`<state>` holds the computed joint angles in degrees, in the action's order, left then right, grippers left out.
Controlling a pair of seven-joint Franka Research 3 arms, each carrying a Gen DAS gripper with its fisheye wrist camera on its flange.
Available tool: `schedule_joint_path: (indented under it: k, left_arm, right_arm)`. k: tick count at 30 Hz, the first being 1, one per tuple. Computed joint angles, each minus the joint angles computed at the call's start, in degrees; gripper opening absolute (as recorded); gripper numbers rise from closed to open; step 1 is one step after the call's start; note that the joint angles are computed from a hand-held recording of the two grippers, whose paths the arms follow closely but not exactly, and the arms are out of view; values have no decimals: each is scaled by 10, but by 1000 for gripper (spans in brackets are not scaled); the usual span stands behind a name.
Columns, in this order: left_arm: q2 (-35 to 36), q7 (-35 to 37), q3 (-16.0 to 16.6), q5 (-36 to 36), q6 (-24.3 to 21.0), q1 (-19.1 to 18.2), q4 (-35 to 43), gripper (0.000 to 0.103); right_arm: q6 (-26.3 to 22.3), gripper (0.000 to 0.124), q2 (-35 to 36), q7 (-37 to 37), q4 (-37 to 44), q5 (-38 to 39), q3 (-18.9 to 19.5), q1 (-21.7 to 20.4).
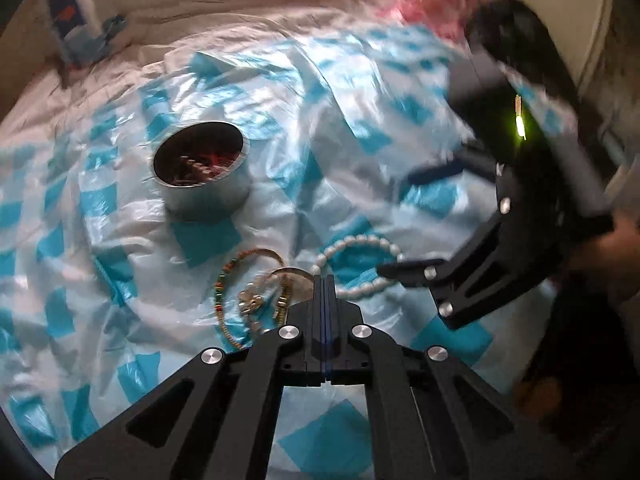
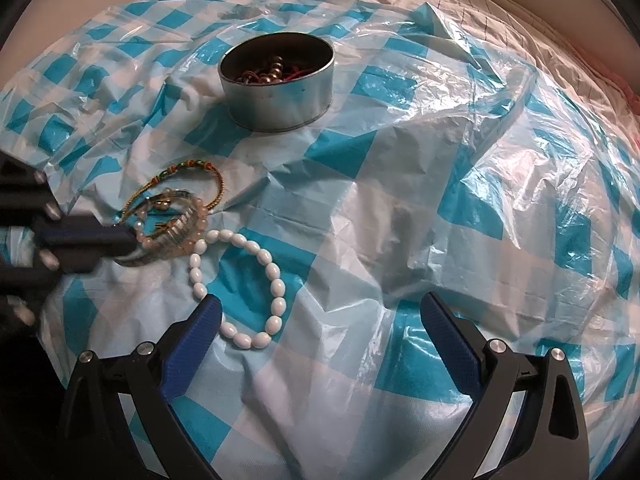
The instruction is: Organize jewelry
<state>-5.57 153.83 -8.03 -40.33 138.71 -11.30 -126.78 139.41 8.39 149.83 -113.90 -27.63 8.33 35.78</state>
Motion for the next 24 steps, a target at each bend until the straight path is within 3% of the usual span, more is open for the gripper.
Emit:
schedule_joint_path:
  k: [5, 10, 12, 14, 16, 17, 18, 20, 24]
  left_arm:
    - [11, -19, 12, -27, -29, 19, 21, 0]
    - [-1, 21, -4, -3, -18, 9, -4, 5]
    - [-12, 25, -21, 43, 32, -4, -37, 28]
    - [-13, 2, -34, 108, 89, -18, -67, 38]
    - [-9, -32, -38, 166, 123, -27, -84, 38]
    - [-6, -51, -38, 190, 133, -30, -88, 26]
    - [-2, -74, -36, 206, 125, -32, -82, 4]
    - [-2, -88, -29, 210, 124, -36, -77, 2]
    - [-3, -51, 4, 89, 47, -33, -33, 2]
  right_arm:
    - [35, 95, 1, -23, -4, 18, 2, -3]
    - [24, 95, 12, -34, 9, 22, -1, 4]
    - [16, 95, 13, -31, 12, 21, -3, 6]
    - [14, 95, 12, -31, 10, 22, -4, 6]
    - [11, 95, 12, -34, 10, 24, -3, 6]
    - [9, 95, 13, -36, 11, 25, -3, 6]
    - [7, 95, 14, -38, 12, 26, -3, 7]
    - [5, 95, 15, -41, 13, 26, -3, 7]
    - [7, 95, 13, -44, 12, 24, -3, 9]
